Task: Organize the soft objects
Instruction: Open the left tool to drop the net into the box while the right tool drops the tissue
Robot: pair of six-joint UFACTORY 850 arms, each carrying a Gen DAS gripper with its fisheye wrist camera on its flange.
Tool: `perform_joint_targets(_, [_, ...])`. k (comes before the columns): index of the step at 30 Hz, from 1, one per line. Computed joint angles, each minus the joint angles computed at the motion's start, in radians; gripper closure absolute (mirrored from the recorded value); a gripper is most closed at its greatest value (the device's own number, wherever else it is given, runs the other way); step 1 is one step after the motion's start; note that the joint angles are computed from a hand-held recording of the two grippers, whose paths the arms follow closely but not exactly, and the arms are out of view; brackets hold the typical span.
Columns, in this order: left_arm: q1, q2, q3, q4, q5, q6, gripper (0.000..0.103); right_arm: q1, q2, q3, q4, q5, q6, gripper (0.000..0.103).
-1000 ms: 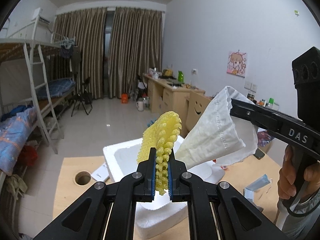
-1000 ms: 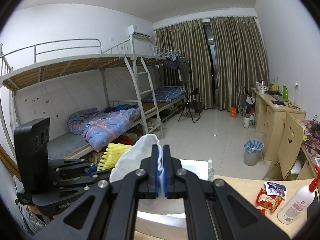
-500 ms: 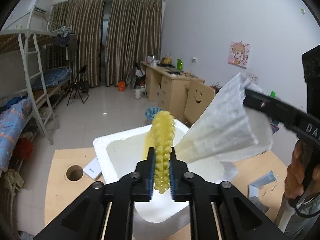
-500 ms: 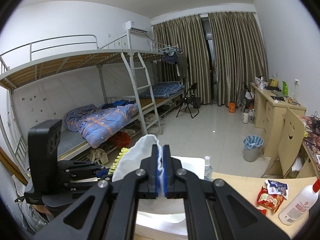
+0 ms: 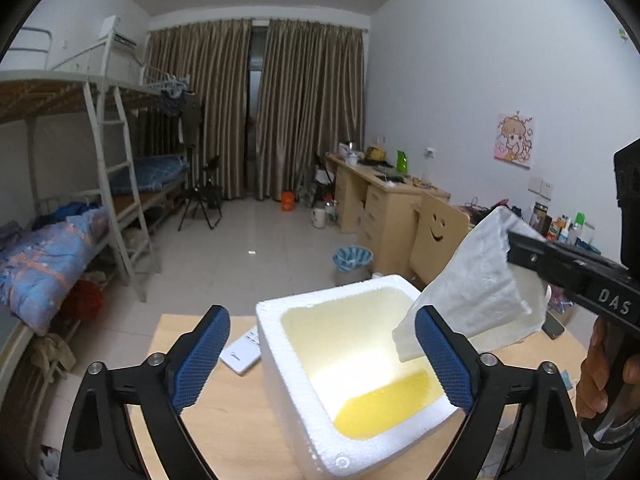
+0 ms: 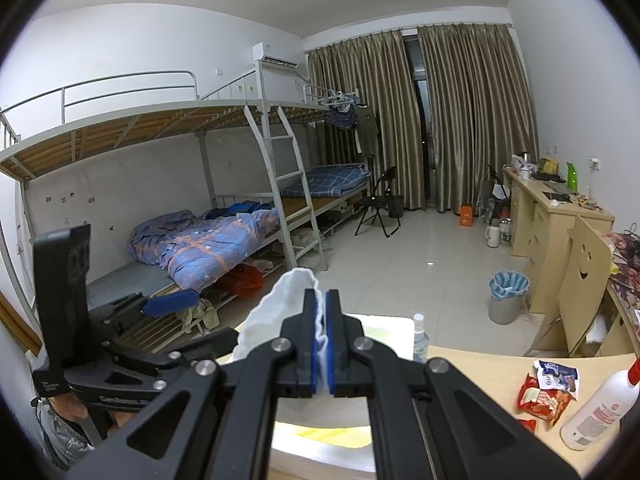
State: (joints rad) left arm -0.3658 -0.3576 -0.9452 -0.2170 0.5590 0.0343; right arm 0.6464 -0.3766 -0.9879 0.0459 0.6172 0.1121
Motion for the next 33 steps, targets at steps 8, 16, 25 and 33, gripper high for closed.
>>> perform_joint_targets(8, [0.003,0.033,0.044,-0.083,0.062,0.073,0.005,0.003,-0.029,-0.047,-0.037,-0.044,0.022,0.097])
perform_joint_targets(16, [0.014,0.058,0.085,-0.084,0.090,0.058,0.005,0.009,-0.068,-0.099,-0.033,-0.114,0.012,0.094])
perform_joint_targets(25, [0.019,0.066,0.098,-0.061,0.092,0.017,0.005,0.009,-0.069,-0.106,0.034,-0.155,-0.013,0.047])
perform_joint_targets(33, [-0.001,0.090,0.120,-0.098,0.105,0.043,0.005,0.025,-0.010,-0.041,0.125,-0.119,-0.091,0.040])
